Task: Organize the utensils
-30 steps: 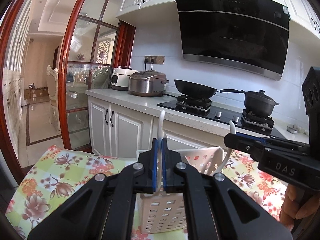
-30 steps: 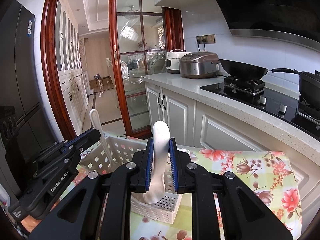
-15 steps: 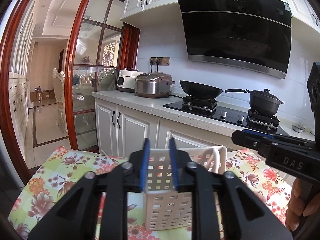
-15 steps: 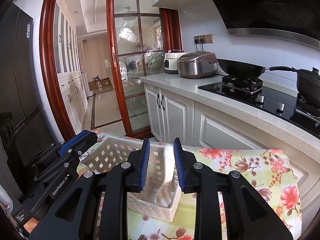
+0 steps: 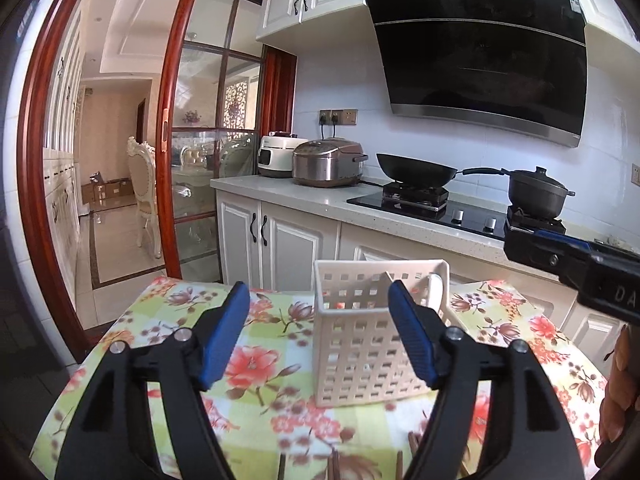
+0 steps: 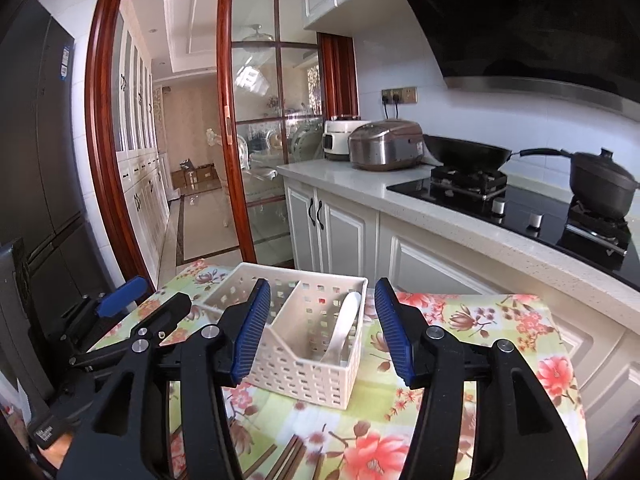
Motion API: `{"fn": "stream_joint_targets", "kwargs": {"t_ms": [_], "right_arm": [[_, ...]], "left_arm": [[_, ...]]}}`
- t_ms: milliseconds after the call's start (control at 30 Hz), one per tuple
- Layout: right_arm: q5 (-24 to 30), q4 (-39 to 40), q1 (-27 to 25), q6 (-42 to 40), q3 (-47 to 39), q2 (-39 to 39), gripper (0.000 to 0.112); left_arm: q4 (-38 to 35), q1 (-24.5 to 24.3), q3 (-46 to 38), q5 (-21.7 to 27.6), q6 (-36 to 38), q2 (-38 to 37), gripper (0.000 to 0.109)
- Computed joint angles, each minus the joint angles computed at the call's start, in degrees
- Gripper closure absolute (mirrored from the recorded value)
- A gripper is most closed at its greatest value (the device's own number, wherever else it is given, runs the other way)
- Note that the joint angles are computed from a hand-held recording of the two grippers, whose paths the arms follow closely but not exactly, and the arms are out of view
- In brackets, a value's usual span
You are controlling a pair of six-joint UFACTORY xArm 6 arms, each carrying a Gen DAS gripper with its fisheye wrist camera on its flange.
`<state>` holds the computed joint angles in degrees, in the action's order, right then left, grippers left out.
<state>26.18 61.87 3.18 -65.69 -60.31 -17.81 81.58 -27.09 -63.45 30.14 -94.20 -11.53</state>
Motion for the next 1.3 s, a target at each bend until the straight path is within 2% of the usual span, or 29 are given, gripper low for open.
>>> {"fn": "stream_joint_targets", "kwargs": {"t_ms": [100,167,267,333,500,633,833,1033,1200,1300], "right_arm": [[0.27,-0.53,-0.5,0.43,3.38,-3.58,0.059],[0.29,-0.38,-0.93,0.19,5.92,-6.25,0.055],[0.48,-0.72,-1.57,-0.29,9.88,-10.28,0.048],[0.18,-1.36,-1.87,-0.62,12.73,-13.06,0.045],[1.24,-2.98,-3.11,-0.74,18.8,-19.5,0.04],[3.27,-4.15,-4.75,-0.6,22.81,-23.91,0.039],[4.85,-7.88,-6.07,0.34,29.09,-28.76,0.039],[3.49,-13.71,-5.19,3.66,33.66,-27.94,0.039],[0.35,-21.93,-3.41,11.83,32.38,-20.29,0.039],[-1.43,-26.18,-2.33,15.76,30.09,-15.45,0.048]], "left_arm": [[-1.76,-2.04,2.7,3.14,1.59,-3.27,0.031],[-2.87,-3.48,4.67,5.39,2.49,-5.79,0.019],[-6.52,-5.3,7.51,7.69,4.97,-9.69,0.01],[-8.91,-6.24,8.69,8.41,7.36,-11.43,0.01],[-10.29,-12.08,12.3,15.04,9.38,-15.84,0.01],[-10.15,-16.33,15.2,19.73,7.26,-18.35,0.01],[-12.54,-19.38,21.47,21.87,3.04,-22.95,0.01],[-19.85,-17.82,26.47,20.92,7.22,-24.33,0.01],[-23.62,-15.76,27.72,19.95,11.19,-22.87,0.01],[-23.99,-15.27,26.54,21.65,13.14,-20.94,0.01]]}}
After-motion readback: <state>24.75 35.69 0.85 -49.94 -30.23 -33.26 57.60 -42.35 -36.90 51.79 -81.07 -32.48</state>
